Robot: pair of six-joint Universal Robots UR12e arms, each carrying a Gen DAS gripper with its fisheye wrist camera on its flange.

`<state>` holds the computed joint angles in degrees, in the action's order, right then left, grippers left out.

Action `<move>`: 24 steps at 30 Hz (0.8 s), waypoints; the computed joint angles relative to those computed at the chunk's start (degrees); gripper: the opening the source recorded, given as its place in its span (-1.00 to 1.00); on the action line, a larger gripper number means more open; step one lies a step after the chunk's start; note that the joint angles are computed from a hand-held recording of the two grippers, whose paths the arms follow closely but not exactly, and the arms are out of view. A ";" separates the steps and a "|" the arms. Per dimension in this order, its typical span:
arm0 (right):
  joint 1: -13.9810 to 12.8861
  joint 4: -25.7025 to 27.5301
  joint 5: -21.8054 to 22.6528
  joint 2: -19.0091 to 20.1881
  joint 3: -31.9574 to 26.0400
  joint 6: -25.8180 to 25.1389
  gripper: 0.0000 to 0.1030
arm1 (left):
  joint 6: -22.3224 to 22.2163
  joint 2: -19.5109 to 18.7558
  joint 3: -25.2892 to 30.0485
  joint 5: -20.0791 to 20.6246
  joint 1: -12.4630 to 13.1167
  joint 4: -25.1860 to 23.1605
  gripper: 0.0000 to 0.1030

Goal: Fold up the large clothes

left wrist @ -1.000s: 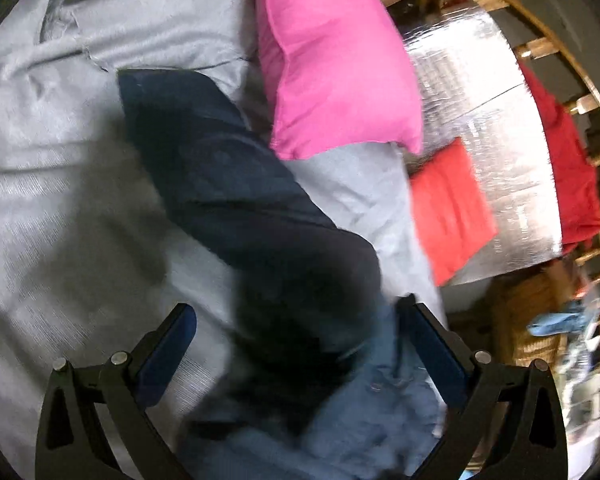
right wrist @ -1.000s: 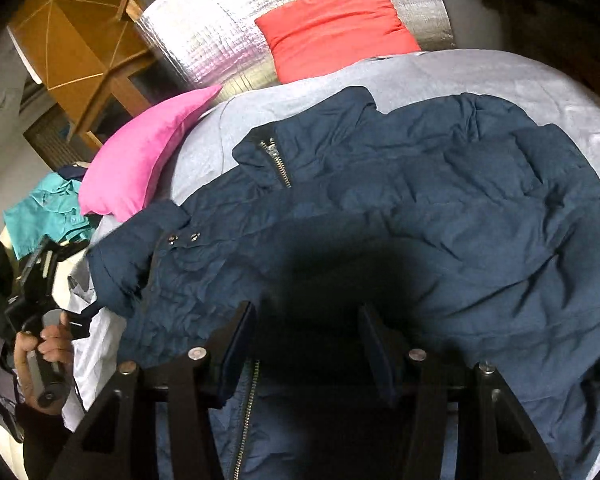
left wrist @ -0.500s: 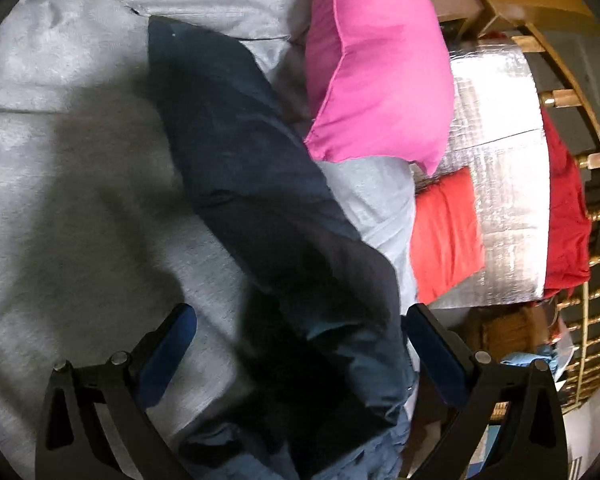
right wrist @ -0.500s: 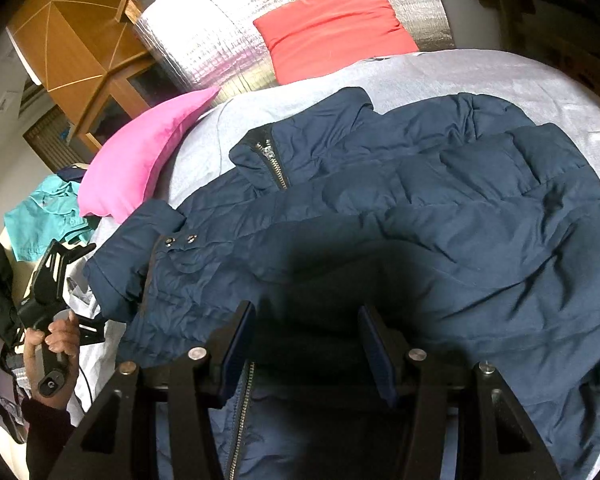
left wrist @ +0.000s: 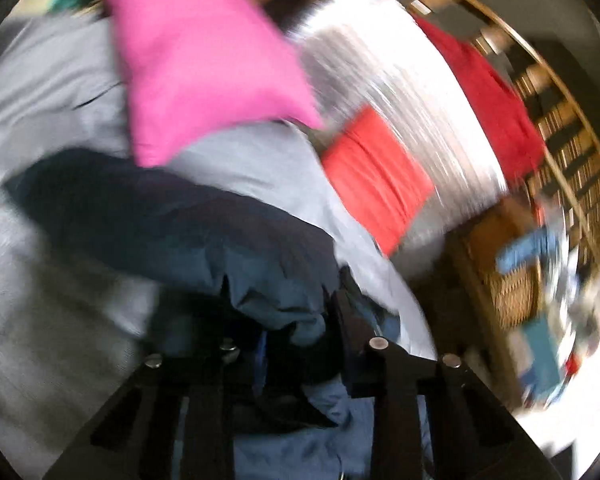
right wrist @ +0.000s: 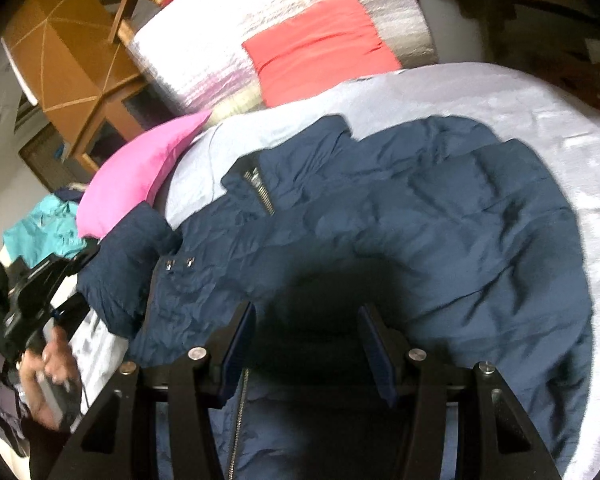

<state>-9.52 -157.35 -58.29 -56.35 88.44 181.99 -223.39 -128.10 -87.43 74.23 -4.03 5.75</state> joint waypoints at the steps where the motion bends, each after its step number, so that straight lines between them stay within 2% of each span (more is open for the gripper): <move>1: -0.24 -0.53 -0.18 -0.05 0.07 0.92 0.10 | 3.36 0.12 0.75 -0.36 -0.99 -1.97 -0.51; 5: -1.08 -2.03 -0.42 -0.12 0.18 4.32 0.10 | 12.45 -0.73 3.52 -2.69 -4.43 -10.04 -0.52; 6: -1.34 -2.24 -0.25 -0.08 0.13 5.25 0.10 | 13.70 -1.21 4.49 -2.14 -5.35 -13.93 -0.52; 8: -1.73 -2.11 0.14 0.05 -0.14 6.55 0.10 | 12.91 -1.59 5.23 -0.94 -6.10 -20.03 -0.40; 11: -2.01 -0.78 0.09 0.20 -0.61 7.41 0.10 | 8.08 -1.21 4.34 -5.36 -5.02 -23.14 -0.31; 13: -2.10 -0.03 0.40 0.34 -0.85 7.49 0.10 | 5.20 0.35 2.31 -8.06 -3.94 -22.63 0.10; 16: -2.11 0.46 0.62 0.32 -0.91 7.32 0.11 | 1.99 3.77 -3.72 -8.79 -2.76 -16.69 0.37; 20: -2.22 -0.19 1.53 0.14 -0.37 8.32 0.11 | -0.75 6.38 -8.22 -7.95 -0.89 -10.76 0.44; 24: -1.86 -0.41 1.60 -0.05 0.09 8.22 0.11 | -8.08 5.75 -9.64 -6.47 1.21 -4.88 0.46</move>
<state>-11.38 -157.76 -56.68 -56.40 88.53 190.21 -231.47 -122.35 -97.08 67.76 -2.82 0.87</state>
